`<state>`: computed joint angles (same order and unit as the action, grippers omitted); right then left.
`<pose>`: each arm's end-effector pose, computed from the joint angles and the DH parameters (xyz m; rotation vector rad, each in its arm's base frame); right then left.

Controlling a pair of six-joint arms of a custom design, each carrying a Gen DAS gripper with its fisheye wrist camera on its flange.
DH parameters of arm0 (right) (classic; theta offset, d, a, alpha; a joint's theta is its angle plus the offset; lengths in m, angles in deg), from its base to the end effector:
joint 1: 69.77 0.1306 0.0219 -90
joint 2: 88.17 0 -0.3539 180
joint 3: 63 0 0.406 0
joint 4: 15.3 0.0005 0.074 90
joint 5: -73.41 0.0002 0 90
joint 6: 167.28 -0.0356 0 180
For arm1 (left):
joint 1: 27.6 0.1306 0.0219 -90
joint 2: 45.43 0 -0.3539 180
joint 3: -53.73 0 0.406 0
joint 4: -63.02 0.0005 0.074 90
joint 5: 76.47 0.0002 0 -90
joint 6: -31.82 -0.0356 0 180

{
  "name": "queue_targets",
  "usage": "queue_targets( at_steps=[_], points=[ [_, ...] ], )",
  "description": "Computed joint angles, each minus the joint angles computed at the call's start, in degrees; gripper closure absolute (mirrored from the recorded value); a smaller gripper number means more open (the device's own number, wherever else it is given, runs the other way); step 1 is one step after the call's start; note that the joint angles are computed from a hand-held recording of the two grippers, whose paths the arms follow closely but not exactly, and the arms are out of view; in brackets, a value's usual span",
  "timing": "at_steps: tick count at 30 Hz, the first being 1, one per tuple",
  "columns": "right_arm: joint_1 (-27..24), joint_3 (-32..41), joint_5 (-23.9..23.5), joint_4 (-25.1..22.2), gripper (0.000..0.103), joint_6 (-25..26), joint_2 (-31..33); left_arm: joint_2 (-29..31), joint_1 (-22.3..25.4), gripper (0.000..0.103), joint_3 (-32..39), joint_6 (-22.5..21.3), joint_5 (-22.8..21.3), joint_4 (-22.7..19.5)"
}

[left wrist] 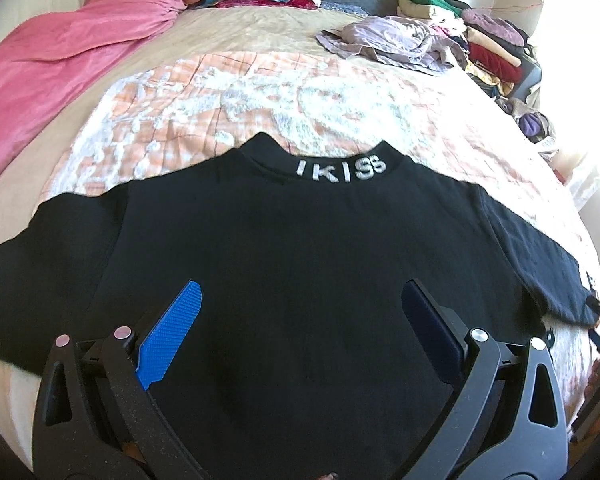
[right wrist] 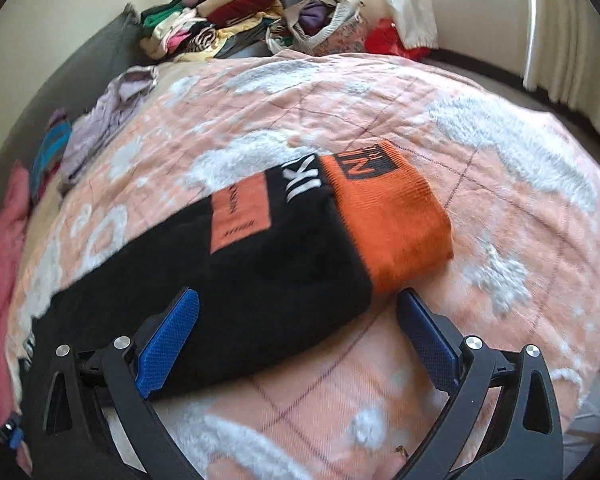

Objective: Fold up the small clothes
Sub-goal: 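Move the right gripper to the orange-cuffed sleeve end and grasp it, then fold the gripped sleeve across the sweatshirt body toward the left gripper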

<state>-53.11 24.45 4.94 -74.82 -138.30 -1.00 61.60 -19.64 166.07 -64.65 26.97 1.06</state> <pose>0.4494 0.1203 0.3939 1.0626 2.2608 0.0609 0.5849 0.0729 0.4157 0.0564 2.5304 -0.2005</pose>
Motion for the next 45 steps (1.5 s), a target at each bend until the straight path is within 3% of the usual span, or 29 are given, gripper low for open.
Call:
queue_targets(
  at_steps=[3,5,8,15,24,32,45],
  points=[
    [-0.7,-1.33,0.78,2.28,0.008,-1.79,-1.16,2.67,0.44,0.009,2.79,0.1,-0.05,-0.63],
    [-0.97,-1.31,1.82,3.32,0.051,-2.03,-1.08,3.87,0.79,0.009,3.89,-0.01,-0.08,-0.54],
    [-1.3,-2.23,1.9,7.18,0.084,-1.46,-2.04,4.88,1.34,0.009,4.75,-0.02,0.24,-0.46],
    [2.16,0.01,5.62,14.03,0.087,4.96,-2.61,5.45,2.83,0.009,7.08,-0.04,3.2,-1.96],
    [8.44,10.89,3.93,17.2,0.088,14.76,4.02,6.12,5.39,0.009,10.24,0.94,11.02,-4.58],
    [14.26,21.57,2.28,16.39,0.088,20.62,12.52,6.6,7.3,0.009,11.35,1.7,14.34,-6.04],
    [20.34,36.16,-0.75,12.97,0.088,24.87,25.12,8.42,10.72,0.009,12.53,1.97,20.1,-8.91]
  ],
)
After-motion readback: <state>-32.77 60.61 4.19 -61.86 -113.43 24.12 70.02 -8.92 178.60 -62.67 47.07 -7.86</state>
